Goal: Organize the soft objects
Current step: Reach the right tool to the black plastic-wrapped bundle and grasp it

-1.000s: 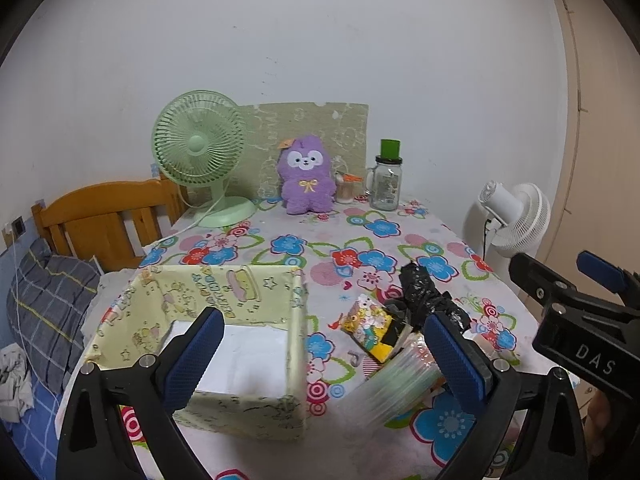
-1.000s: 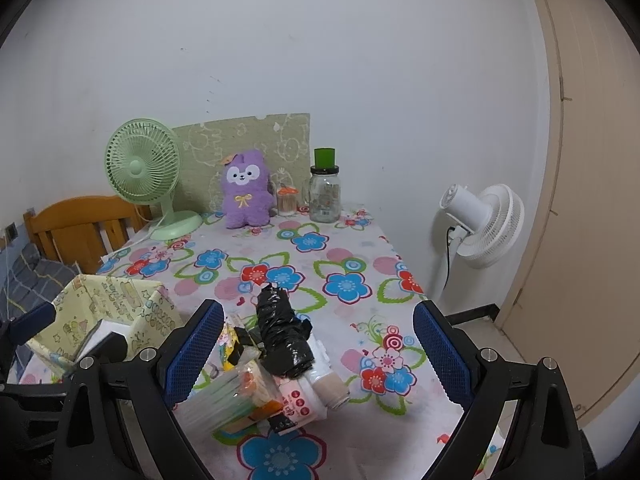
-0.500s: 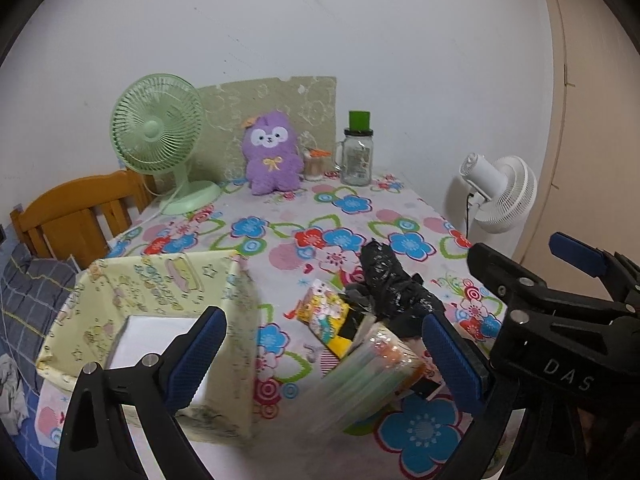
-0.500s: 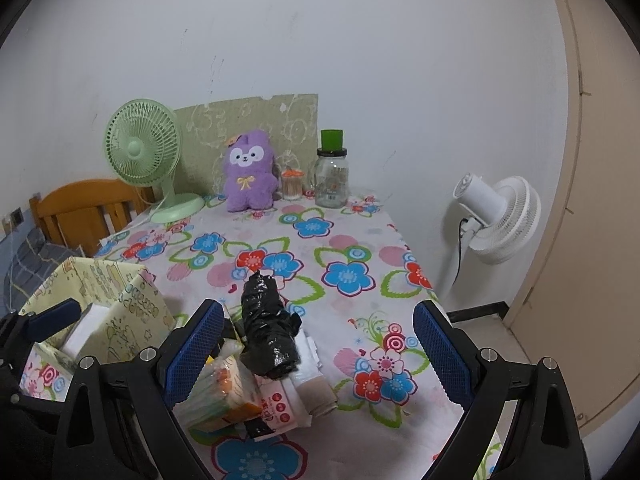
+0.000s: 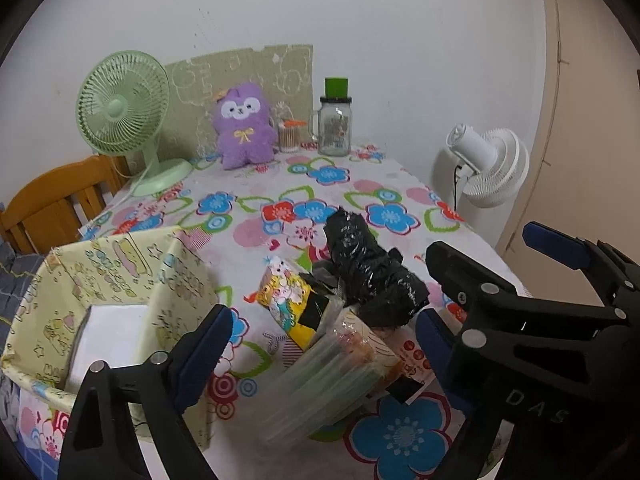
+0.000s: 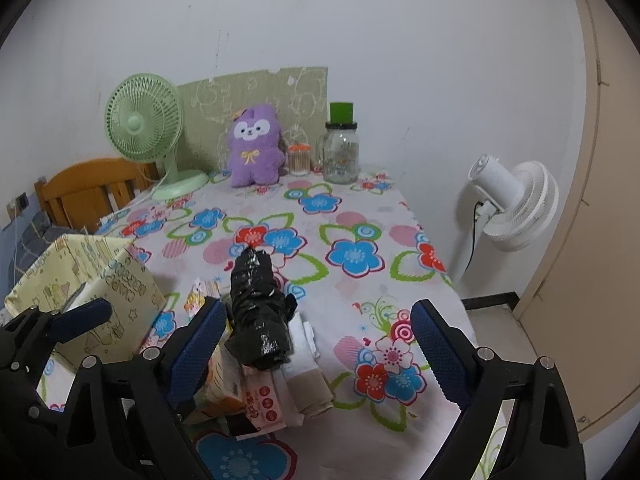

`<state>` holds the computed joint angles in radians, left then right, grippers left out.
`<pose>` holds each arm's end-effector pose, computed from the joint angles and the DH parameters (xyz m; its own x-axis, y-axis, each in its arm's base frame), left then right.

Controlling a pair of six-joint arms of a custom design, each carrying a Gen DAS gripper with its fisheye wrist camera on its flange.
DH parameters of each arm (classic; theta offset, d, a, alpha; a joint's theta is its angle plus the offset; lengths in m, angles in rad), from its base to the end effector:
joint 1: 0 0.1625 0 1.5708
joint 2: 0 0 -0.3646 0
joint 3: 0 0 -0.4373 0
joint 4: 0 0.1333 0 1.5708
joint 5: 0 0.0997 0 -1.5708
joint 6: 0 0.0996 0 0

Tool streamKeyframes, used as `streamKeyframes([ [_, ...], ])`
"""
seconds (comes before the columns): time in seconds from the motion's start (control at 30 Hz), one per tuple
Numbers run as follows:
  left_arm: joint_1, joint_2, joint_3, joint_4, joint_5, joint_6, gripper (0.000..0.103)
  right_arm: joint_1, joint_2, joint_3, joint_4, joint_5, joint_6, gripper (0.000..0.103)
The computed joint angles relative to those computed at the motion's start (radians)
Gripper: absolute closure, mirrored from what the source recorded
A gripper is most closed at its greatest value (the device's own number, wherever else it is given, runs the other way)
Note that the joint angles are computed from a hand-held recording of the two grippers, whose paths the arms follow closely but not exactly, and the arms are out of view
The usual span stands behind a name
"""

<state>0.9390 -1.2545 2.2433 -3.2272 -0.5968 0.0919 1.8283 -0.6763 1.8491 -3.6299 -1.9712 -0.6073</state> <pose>-0.1016 -0.5040 0.1615 -0.7102 -0.0228 -0.7036 0.5312 0.6385 -0.5569 0.2411 -0.5445 0.0068 -0.7026 -0.3017 0.6445 -0.6843 0.5349 -0.4956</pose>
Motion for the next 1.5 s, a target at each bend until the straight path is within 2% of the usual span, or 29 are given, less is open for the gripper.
streamKeyframes([
  [0.47, 0.081, 0.015, -0.043, 0.148, -0.089, -0.089, 0.015, -0.018, 0.069, -0.083, 0.119, -0.018, 0.001, 0.010],
  [0.63, 0.099, 0.013, -0.044, 0.139, -0.118, -0.074, 0.017, -0.019, 0.099, -0.124, 0.167, -0.027, 0.006, 0.014],
  [0.8, 0.116, 0.012, -0.049, 0.140, -0.144, -0.062, 0.020, -0.022, 0.121, -0.158, 0.245, -0.020, 0.020, 0.030],
  [0.87, 0.122, 0.010, -0.055, 0.165, -0.145, -0.069, 0.021, -0.023, 0.126, -0.165, 0.272, -0.015, 0.021, 0.048],
  [0.9, 0.125, 0.013, -0.058, 0.174, -0.144, -0.070, 0.021, -0.021, 0.133, -0.170, 0.273, -0.022, 0.013, 0.050],
  [0.97, 0.131, 0.014, -0.062, 0.193, -0.148, -0.077, 0.021, -0.018, 0.137, -0.166, 0.259, -0.017, -0.011, 0.066],
  [1.03, 0.131, 0.011, -0.059, 0.192, -0.152, -0.077, 0.021, -0.015, 0.135, -0.159, 0.245, -0.012, -0.015, 0.071],
  [1.3, 0.112, -0.018, -0.019, 0.192, -0.138, -0.078, 0.020, -0.007, 0.104, -0.103, 0.185, -0.001, -0.001, 0.074],
  [1.5, 0.100, -0.021, 0.011, 0.190, -0.113, -0.093, 0.015, -0.001, 0.081, -0.056, 0.149, 0.000, -0.004, 0.074],
])
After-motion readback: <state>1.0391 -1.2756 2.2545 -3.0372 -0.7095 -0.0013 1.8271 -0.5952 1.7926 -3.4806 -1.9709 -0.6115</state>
